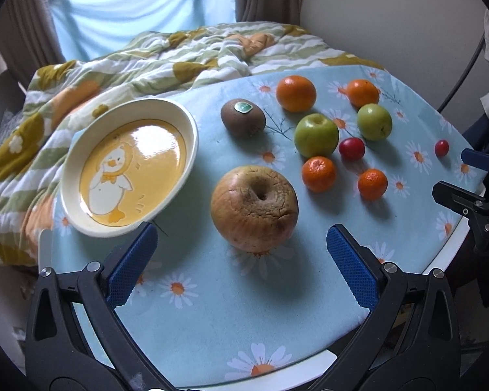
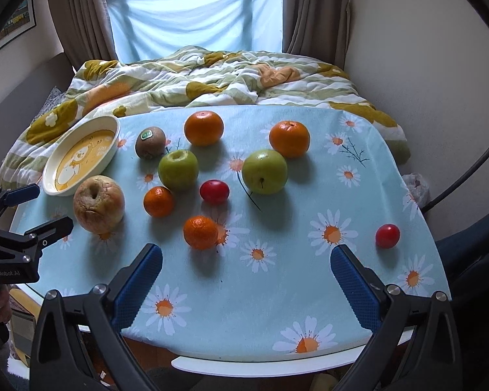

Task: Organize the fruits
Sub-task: 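Grasp the large wrinkled apple with the left tool while the right tool grasps a mandarin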

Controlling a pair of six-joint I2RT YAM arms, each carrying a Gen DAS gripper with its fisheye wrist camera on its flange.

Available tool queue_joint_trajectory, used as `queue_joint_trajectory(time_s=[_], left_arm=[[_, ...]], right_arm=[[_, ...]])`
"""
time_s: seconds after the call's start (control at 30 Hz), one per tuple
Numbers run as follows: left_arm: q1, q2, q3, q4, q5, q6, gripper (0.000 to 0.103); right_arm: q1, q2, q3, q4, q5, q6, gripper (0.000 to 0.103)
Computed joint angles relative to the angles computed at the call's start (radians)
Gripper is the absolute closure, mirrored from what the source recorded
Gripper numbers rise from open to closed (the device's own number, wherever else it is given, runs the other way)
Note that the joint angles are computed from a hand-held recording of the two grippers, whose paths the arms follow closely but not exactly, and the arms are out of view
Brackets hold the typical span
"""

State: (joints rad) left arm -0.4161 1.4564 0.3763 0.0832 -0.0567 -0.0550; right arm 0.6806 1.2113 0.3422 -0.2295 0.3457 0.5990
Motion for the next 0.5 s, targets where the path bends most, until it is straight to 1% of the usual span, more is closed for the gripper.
queue_joint_trajectory(time_s=[0.17, 0.23, 0.37, 0.43, 0.5], left_arm=[[-0.023, 0.159, 0.035, 0.102, -0.002, 0.011, 0.000], [-0.026, 0.218, 0.060, 0.117, -0.003, 0.003, 0.003], [-0.031, 0.283, 0.090, 0.140, -0.011, -0.016, 0.006], [-0.040, 0.314, 0.107, 0.147, -0.020, -0.024, 0.007], [-0.042, 0.342, 0.125, 0.149, -0.018, -0.031, 0.010]], right_arm=[[-0.005, 0.074, -0.021, 0.077, -0.012, -0.022, 0.001], [-0.020, 0.126, -0.024, 0.129, -0.042, -0.041, 0.006], [-0.046, 0.241, -0.024, 0.241, -0.104, -0.085, 0.011], [-0.054, 0.288, -0.016, 0.275, -0.127, -0.109, 0.016], [-0.063, 0.327, -0.007, 0.303, -0.146, -0.131, 0.018]])
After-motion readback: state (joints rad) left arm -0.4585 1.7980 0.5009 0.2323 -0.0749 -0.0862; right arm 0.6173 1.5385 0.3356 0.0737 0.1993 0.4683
